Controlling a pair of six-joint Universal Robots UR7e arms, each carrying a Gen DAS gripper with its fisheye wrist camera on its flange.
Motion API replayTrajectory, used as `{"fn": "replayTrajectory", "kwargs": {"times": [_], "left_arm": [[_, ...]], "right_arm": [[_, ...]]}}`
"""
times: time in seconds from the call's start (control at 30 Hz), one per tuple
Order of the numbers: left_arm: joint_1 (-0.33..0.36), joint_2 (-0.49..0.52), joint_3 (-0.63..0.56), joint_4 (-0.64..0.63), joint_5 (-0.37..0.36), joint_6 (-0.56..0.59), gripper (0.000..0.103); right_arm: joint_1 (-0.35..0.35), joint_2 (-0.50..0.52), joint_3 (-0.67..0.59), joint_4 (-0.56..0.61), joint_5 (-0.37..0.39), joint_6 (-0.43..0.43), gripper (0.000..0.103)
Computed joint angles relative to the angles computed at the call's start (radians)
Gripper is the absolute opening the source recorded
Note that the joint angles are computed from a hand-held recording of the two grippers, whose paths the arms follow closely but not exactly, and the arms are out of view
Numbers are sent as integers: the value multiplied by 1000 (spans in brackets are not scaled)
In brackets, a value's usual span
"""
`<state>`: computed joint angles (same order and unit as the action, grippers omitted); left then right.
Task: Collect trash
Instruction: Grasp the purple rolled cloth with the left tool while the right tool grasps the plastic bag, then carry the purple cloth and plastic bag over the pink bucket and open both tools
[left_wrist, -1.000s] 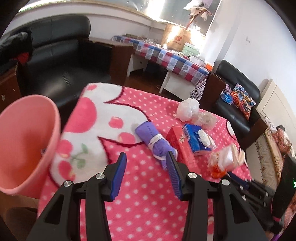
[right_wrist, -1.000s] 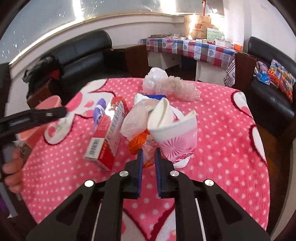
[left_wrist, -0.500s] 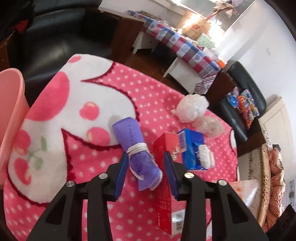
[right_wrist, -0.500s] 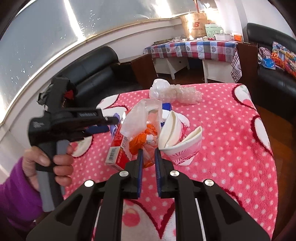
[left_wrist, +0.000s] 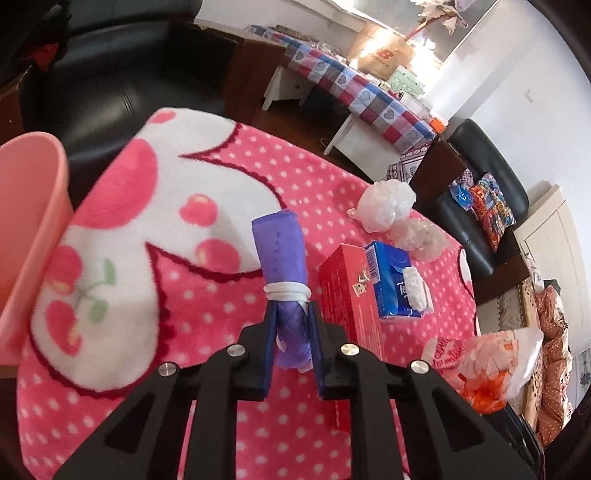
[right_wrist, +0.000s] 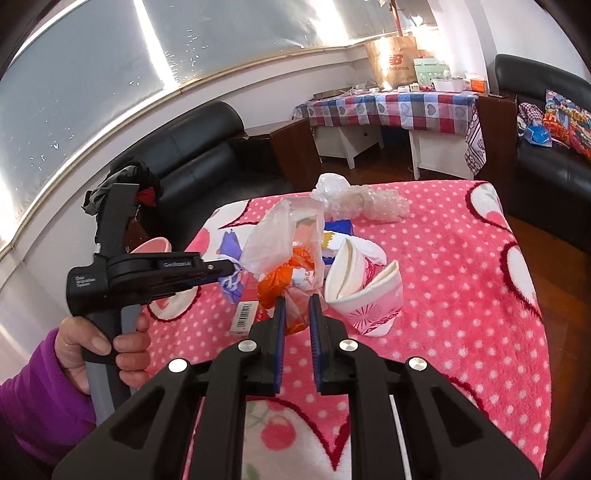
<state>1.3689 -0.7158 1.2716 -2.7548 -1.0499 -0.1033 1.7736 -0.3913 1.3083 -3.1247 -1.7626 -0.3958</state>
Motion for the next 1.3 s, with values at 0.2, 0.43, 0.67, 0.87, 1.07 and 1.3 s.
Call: {"fn": "replayTrajectory", "kwargs": {"times": [0.2,0.43,0.67,0.87,1.07,1.3], "left_arm": [[-33,-84,153,-184,36,109,15],[-73,-173,311,-389,88,228,15],[-95,-240,418,-543,137,304,16],[-92,-283,479,-635,174,333,16],[-83,-322,523,-728,234,377,16],[-49,-343,525,-774,273,401,16]], "right_arm": [[11,6,-1,-9,-7,-4,12],[40,29,-17,-13,-9,-27,12],[74,67,-61,-7,-1,-49,12],[110,117,-130,32,20,-73,12],[147,193,-242,108,52,-104,12],[181,289,-403,248,76,-110,13]]}}
